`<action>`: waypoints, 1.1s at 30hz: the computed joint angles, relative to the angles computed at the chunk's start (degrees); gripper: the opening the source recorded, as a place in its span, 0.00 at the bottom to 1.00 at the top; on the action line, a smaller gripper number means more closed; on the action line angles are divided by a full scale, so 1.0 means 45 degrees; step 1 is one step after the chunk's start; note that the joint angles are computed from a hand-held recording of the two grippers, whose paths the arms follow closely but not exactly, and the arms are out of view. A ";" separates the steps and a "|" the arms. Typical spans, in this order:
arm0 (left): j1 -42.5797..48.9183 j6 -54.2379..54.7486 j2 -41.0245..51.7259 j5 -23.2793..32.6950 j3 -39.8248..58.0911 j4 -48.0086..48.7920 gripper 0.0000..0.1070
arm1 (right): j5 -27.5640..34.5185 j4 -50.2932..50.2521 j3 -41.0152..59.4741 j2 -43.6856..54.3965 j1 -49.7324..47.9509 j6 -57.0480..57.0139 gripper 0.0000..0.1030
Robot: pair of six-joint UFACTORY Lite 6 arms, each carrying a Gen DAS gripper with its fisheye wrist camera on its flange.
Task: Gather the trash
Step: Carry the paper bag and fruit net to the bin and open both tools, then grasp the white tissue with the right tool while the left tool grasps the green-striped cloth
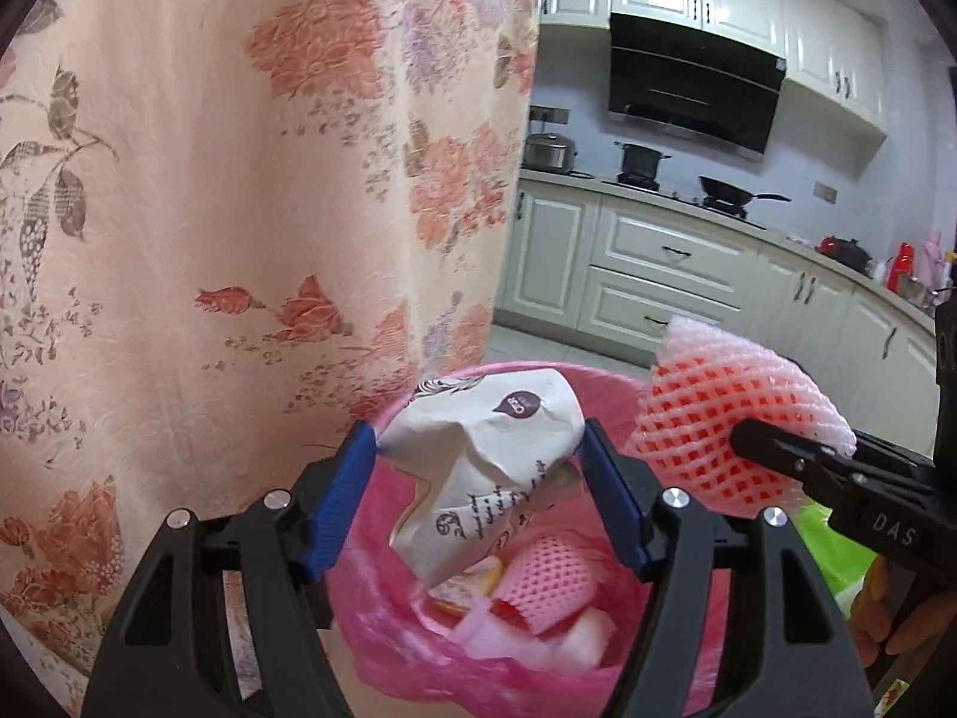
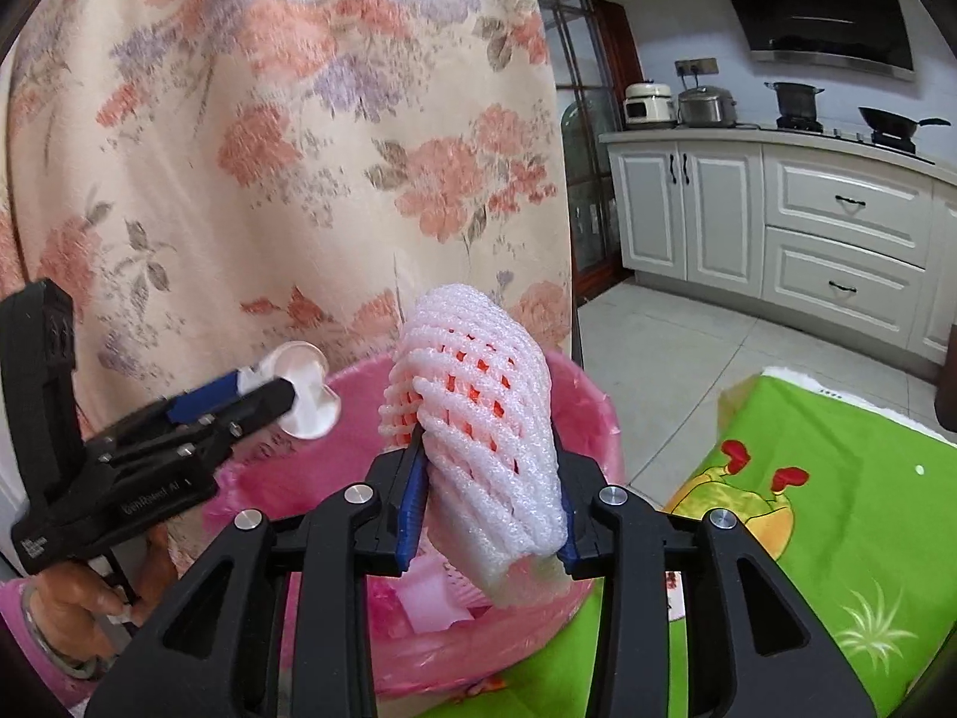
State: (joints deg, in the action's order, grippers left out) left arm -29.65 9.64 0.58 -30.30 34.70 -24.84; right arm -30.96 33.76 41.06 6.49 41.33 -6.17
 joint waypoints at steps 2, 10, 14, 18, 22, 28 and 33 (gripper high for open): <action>0.0180 -0.0273 0.0043 -0.0074 -0.0105 0.0434 0.74 | 0.0056 -0.0767 0.0122 0.0357 -0.0219 0.0697 0.51; 0.0065 0.0550 -0.2033 -0.0179 -0.1615 -0.1138 0.75 | -0.0269 0.0477 -0.0765 -0.0742 0.0271 -0.0211 0.51; -0.1343 0.3827 -0.4571 -0.0218 -0.2998 -0.5200 0.84 | -0.0288 0.2490 -0.1810 -0.2741 0.1112 -0.1848 0.54; -0.4567 0.7975 -0.7419 -0.1850 -0.4442 -1.0530 0.92 | -0.0967 0.6046 -0.2755 -0.5104 0.2809 -0.4682 0.60; -0.8662 1.0304 -0.8674 -0.4505 -0.4794 -1.4855 0.92 | -0.3494 1.0746 -0.3968 -0.7687 0.6069 -0.7992 0.69; -1.4115 0.8845 -0.7179 -0.7533 -0.4669 -1.7194 0.92 | -0.9658 1.6330 -0.5453 -0.9791 1.3087 -0.8760 0.78; -1.5840 0.6728 -0.4779 -0.7718 -0.3798 -1.7229 0.92 | -1.3673 2.0964 -0.5799 -0.8605 1.9332 -0.5215 0.81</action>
